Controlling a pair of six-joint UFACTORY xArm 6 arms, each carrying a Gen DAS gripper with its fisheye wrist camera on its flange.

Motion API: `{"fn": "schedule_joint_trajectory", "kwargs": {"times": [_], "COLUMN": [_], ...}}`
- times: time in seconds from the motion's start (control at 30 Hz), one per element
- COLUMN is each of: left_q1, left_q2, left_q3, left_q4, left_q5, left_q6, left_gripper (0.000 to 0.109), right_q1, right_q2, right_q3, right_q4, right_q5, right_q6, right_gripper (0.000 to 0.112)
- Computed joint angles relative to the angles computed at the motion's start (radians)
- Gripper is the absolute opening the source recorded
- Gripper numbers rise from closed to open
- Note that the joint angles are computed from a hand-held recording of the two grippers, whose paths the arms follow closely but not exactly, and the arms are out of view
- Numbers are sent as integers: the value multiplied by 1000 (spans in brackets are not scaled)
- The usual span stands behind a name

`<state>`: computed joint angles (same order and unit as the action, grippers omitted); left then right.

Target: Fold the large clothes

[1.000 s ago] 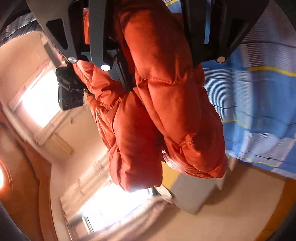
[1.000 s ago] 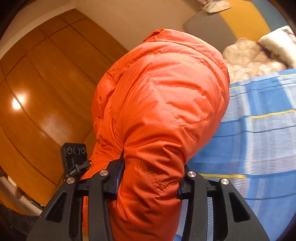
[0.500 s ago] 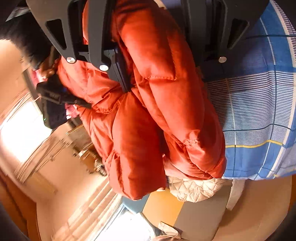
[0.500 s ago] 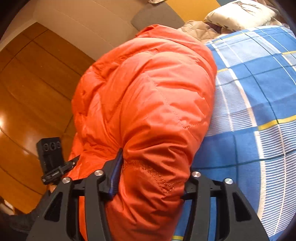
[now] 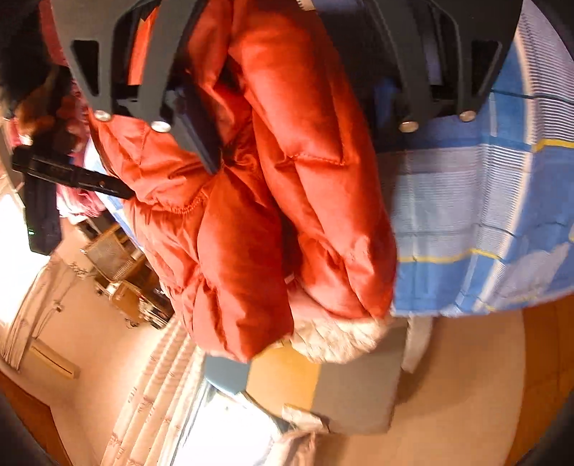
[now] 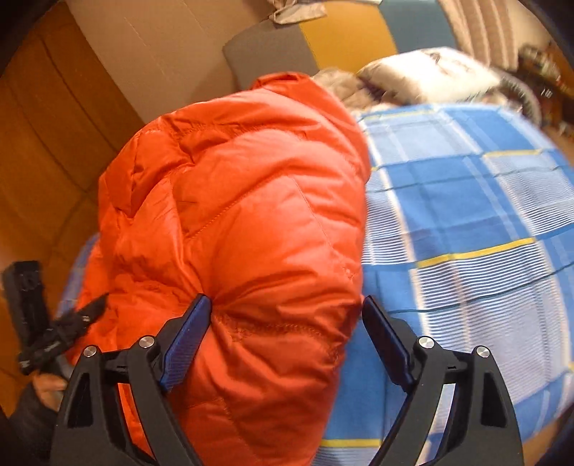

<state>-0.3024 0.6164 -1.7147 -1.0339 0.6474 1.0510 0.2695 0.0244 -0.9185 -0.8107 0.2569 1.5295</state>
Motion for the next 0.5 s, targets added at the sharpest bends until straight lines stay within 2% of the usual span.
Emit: {"fn": "schedule_joint_trajectory", "kwargs": {"times": [0.07, 0.17, 0.43, 0.5], "left_q1": [-11, -20, -26, -20], "left_q2": [-37, -89, -223, -255], "left_q3": [48, 106, 272, 310], "left_q4": [-17, -67, -147, -185], "left_q5": [-68, -120, -214, -215], "left_q6": [19, 70, 141, 174], "left_gripper": [88, 93, 97, 97], "right_q1": [64, 142, 336, 358], "right_q2": [-28, -74, -47, -24], "right_q3": [-26, -22, -105, -129], "right_q4": [-46, -122, -155, -157], "right_q5": [145, 287, 551, 575], "right_q6": [65, 165, 262, 274], "right_gripper": [86, 90, 92, 92]}}
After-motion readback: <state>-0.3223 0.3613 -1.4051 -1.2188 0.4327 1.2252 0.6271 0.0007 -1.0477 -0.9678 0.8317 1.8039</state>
